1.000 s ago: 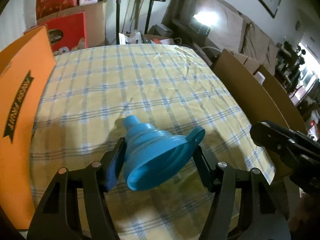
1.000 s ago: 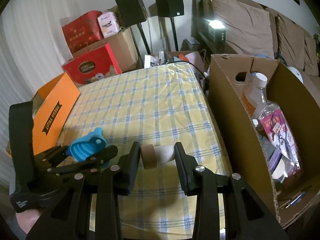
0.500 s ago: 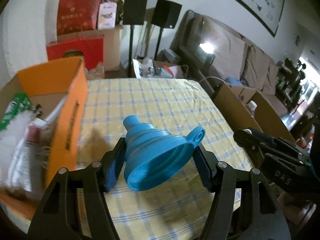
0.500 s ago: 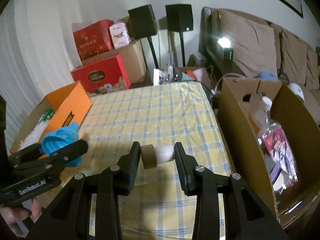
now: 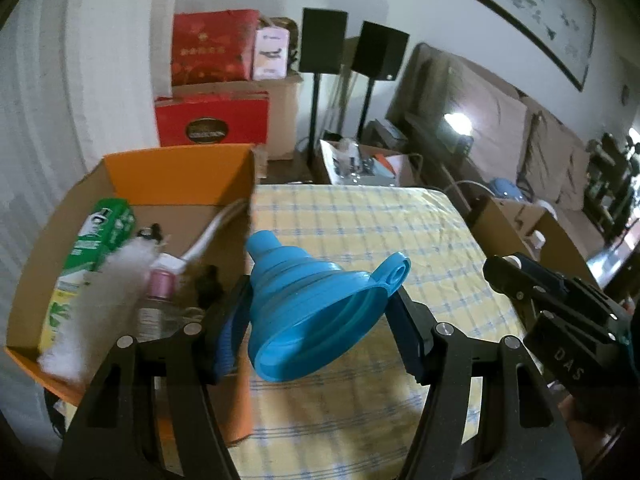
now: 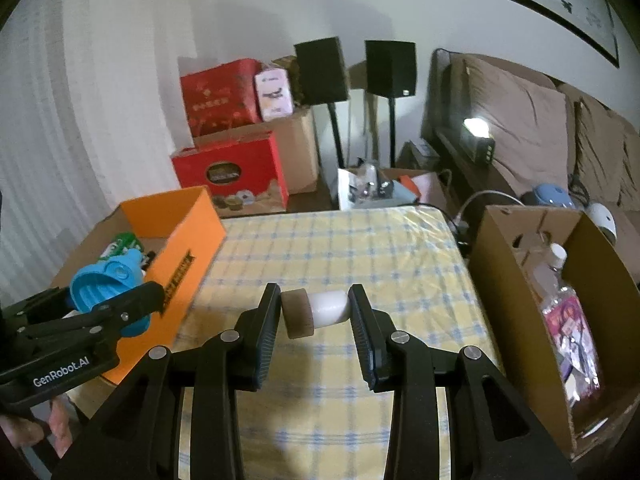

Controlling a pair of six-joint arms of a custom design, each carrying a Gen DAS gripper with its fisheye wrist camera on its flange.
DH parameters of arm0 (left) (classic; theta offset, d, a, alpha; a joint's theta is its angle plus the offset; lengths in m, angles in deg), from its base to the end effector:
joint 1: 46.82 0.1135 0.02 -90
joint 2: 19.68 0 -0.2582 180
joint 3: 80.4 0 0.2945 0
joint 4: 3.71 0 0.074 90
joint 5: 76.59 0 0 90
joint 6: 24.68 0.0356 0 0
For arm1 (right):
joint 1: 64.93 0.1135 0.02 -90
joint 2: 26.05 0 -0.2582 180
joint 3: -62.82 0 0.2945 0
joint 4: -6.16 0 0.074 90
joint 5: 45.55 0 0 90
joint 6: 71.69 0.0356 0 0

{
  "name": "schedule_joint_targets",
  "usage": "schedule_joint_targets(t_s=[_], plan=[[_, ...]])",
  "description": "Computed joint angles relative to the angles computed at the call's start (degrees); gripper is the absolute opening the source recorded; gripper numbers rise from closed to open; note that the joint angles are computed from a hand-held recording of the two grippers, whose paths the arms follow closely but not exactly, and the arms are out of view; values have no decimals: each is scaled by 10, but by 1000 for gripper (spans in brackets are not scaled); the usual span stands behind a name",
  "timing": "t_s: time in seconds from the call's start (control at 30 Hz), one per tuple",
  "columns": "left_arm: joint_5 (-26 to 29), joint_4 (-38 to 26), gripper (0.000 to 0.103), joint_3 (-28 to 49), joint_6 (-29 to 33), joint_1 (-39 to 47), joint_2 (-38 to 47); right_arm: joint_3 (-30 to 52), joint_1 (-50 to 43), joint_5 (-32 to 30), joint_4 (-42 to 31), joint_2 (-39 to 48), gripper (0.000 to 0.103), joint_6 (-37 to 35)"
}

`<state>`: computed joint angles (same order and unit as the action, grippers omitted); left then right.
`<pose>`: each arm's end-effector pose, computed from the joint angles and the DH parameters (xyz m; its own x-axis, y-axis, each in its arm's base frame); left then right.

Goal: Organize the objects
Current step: 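Carry the funnel with the left tool over the orange box while the right tool carries the cylinder there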

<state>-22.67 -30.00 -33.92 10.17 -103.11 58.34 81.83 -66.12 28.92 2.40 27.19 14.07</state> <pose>0.1685 -0.2147 0.1250 -0.6774 -0.1798 -0.7133 -0.1008 0.9832 -0.1521 0.1945 0.0055 0.0880 -0.5996 -0.0588 -0.7981 -0.2359 0.9660 0.1061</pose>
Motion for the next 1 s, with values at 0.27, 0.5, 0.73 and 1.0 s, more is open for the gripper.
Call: schedule_joint_targets(t_s=[0.27, 0.5, 0.73, 1.0], plan=[[-12, -43, 62, -50, 0, 20, -94, 16, 123, 72, 9, 8, 35, 53], [9, -54, 62, -92, 28, 66, -166, 57, 207, 123, 32, 69, 35, 84], [53, -45, 62, -118, 96, 151, -217, 116, 270, 155, 62, 159, 35, 106], [121, -5, 62, -120, 189, 268, -213, 208, 314, 172, 87, 279, 35, 114]])
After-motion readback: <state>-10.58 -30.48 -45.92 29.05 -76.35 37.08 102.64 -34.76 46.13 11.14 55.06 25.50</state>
